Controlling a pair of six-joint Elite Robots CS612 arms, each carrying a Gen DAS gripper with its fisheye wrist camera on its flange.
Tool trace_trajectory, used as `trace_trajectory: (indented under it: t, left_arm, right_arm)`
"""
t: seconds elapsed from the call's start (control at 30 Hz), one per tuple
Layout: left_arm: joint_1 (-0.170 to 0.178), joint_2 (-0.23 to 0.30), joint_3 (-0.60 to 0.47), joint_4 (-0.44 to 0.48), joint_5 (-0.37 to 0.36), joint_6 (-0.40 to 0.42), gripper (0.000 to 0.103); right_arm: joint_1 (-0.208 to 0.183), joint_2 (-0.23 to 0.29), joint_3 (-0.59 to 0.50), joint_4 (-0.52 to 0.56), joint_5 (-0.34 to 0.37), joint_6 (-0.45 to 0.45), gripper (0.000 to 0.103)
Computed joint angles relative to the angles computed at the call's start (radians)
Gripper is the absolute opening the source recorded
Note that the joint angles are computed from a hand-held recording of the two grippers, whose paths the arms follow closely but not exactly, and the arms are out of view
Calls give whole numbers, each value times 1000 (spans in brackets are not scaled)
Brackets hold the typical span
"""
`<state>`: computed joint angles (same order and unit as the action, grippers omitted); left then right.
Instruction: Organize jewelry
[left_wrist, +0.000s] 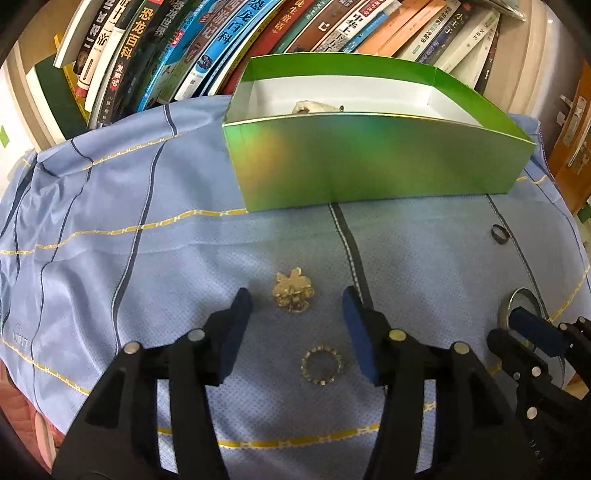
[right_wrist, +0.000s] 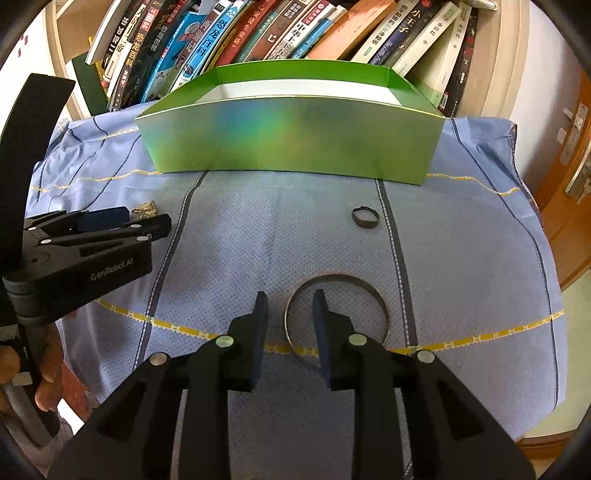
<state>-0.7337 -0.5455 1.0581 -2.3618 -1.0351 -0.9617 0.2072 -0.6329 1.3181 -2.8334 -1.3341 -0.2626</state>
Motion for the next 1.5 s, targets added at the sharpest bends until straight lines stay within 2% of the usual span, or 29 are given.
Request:
trace_trajectory:
  t: [0.1,0.33,0.63,0.77,0.9,0.97,1.0,1.03,1.07,1.1,1.13,1.23,1.3,1.5]
  left_arm:
    - [0,-2,5,-7,1,-2,55]
    - [3,-5,11,5,7,-24,68]
    - [1,-3,-1,32,17,-30,68]
    - [1,-3,7,-12,-5,-9,67]
    - [2,4,1,-37,-17,12,67]
    - [3,6,2,-51,-26,15,67]
    - [4,5,4,-57,-26,17,61]
    - [3,5,4,-58,-21,16,49]
    - [4,4,5,-60,-21,14,43]
    - [4,2,9,-60,-20,11,33]
    - [5,0,11,-57,-19,7,23]
    - [6,-4,19,-63,-24,3,21]
    - [3,-6,21,-54,-17,-4,20]
    - [-11,-19,33,-46,25,0,20]
  right_arm:
    - [1,0,1,-1,-3,-3,28]
    - [4,1,5,-21,-17,7,29]
    - [7,3,1,-20,-27,18,29]
    - [7,2,2,-21,-27,20,29]
    - [10,4,2,-27,-39,21,41]
    - [11,4,3,-30,-44,21,41]
    - [11,5,1,-28,-44,21,41]
    - [11,5,1,-28,-44,21,37]
    - [11,5,0,-28,-41,20,32]
    - [10,4,0,-26,-36,20,21]
    - [10,4,1,-23,-33,17,14]
    - [9,2,3,-20,-25,9,6]
    - [7,0,4,-15,-17,7,4]
    - [-10,-12,17,-28,5,27,4]
